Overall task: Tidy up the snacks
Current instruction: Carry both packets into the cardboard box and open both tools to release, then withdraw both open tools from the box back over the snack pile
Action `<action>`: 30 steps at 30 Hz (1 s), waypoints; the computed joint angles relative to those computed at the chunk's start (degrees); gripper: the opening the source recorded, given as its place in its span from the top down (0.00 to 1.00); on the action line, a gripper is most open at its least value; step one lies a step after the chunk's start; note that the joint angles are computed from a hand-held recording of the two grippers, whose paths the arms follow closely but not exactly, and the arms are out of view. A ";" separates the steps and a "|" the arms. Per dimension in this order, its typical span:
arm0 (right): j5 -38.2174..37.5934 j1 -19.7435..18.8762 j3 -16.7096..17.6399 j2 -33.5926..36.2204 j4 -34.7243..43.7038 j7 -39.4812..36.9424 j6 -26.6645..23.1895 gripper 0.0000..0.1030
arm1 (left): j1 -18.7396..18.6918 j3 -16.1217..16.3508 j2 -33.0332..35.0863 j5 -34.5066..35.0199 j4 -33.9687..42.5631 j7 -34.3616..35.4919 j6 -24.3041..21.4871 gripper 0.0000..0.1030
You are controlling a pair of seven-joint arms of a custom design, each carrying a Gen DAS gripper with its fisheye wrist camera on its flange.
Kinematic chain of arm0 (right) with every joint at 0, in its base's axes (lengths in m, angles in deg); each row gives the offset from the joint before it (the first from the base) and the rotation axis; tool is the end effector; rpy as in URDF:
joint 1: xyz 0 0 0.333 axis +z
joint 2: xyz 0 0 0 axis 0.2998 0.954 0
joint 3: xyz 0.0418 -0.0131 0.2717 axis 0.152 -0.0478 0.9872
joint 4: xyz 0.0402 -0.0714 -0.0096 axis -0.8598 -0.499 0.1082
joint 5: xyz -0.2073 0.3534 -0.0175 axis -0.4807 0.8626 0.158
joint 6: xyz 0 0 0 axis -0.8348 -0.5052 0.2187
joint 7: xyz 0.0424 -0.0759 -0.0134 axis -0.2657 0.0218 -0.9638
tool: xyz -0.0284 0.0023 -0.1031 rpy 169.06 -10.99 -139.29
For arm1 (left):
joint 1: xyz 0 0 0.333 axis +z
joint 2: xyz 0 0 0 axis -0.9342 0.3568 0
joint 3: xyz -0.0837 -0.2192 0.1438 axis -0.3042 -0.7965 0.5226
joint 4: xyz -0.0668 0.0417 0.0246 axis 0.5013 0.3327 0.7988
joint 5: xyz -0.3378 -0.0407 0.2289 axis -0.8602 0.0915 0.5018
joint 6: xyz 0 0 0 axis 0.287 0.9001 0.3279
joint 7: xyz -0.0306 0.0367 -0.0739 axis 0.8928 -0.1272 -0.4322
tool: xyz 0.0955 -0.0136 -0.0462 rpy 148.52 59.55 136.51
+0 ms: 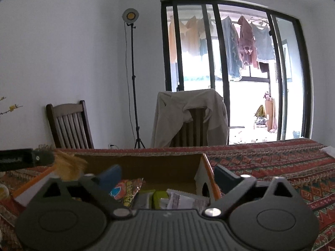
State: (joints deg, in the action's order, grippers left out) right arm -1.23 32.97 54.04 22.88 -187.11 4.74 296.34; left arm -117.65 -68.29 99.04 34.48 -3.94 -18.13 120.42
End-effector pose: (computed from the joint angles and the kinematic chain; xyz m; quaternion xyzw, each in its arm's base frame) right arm 0.6378 0.2804 0.3796 -0.6430 0.4614 -0.3070 0.5286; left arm 0.5580 -0.5273 0.3978 -0.6921 0.3970 -0.3865 0.4627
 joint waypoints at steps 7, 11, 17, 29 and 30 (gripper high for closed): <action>0.94 0.62 -0.69 -0.11 0.37 -0.03 -0.92 0.00 | 0.00 -0.26 0.42 -1.44 0.76 0.57 -1.89 0.00; 1.50 0.51 -0.56 -0.27 0.05 -0.21 -0.86 0.00 | 0.07 -0.20 0.01 -1.95 0.14 0.27 -1.84 0.00; 2.22 0.93 -0.89 -0.78 -0.77 -0.67 -0.45 0.00 | 0.09 -0.31 -0.02 -2.10 0.21 0.17 -2.03 0.00; 7.88 3.51 -3.14 -7.26 -5.48 -3.91 -1.52 0.00 | -0.47 -1.14 -1.56 -2.71 1.15 1.09 -2.20 0.00; 8.00 3.34 -3.02 -7.94 -6.02 -3.87 -1.75 0.00 | -0.65 -1.22 -1.96 -2.65 0.85 1.10 -2.12 0.00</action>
